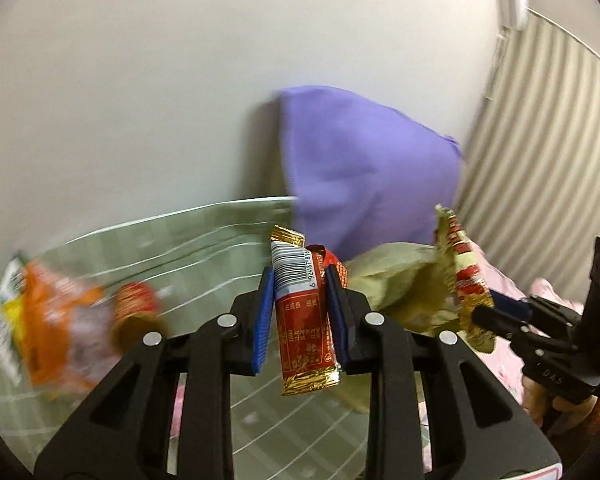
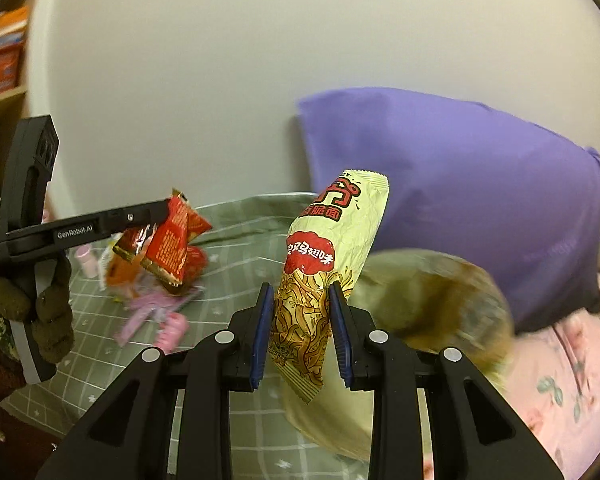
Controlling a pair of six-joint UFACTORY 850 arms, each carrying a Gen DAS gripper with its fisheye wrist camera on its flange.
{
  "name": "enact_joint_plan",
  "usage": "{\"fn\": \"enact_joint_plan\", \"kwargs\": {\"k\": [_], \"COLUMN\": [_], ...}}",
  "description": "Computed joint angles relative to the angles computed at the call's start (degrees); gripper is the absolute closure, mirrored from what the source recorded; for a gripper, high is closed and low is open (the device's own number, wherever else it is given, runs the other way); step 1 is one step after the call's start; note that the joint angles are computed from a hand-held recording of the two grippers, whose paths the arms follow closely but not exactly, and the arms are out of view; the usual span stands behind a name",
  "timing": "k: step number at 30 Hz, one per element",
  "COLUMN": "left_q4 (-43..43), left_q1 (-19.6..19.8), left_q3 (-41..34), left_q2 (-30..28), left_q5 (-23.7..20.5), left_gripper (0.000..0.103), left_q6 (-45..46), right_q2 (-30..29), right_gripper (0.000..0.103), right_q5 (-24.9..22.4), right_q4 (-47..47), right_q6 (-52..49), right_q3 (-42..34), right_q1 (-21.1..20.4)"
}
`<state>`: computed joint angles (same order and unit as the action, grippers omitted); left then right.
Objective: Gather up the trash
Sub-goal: 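Carry both snacks over the yellow bag bin and open both tools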
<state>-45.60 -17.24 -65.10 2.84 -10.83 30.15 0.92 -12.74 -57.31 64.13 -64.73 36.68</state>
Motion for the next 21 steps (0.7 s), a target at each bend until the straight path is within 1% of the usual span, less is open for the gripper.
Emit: {"fn": "enact_joint_plan", "kwargs": {"k": [2,3,5,7,9,12,16,19,21], "left_q4": [-7.96,-10.44,-14.92,-16.15,-14.60,-10.04,-0.34,4.93,6.46], "left_q1": [-1.78,-2.48,-3.80,-4.99,-6.02,-6.71,-7.30,-7.67,-7.59], "left_q3": [-3.05,-4.11,-7.03,-9.95,-13.13,-17.24,-21.62,-21.95,-22.15], "left_q2": [-2.80,-3.81,-6.61,-9.60,-12.93,-17.29,-22.89,-24.32,-25.38], "left_q5": [-1.64,-2.15,-3.88,-5.29,-6.71,-9.30,-12.09,-13.33,-13.98], "left_gripper": [0.079,0.079,0.079,0.079,0.079,0.079,0.079,0.079,0.079], "left_q6": [9.49,12.45,17.79,19.38,17.17,11.72,3.02,-1.99,-3.90], "right_q2": [1.35,1.87,2.42,1.84,1.14,-0.70,-2.44,-3.38,-3.90], "right_gripper": [0.076,0.076,0.076,0.076,0.076,0.076,0.076,0.076,0.076], "right_q5": [0.57,0.73,0.62,0.84,0.35,0.11,-0.41,-0.38,-0.65], "right_q4": [3.75,5.82,8.72,14.76,20.82,33.71,46.44,56.39,58.69], "right_q6": [-2.85,-4.97,-8.03,-14.01,-20.40,-34.71,-48.25,-58.02,-60.22], "right_q3": [1.30,1.81,2.64,2.54,2.48,1.71,0.57,-0.30,-0.69], "right_q1": [-1.44,-2.16,-3.22,-4.28,-4.94,-6.67,-8.70,-10.32,-10.76]}}
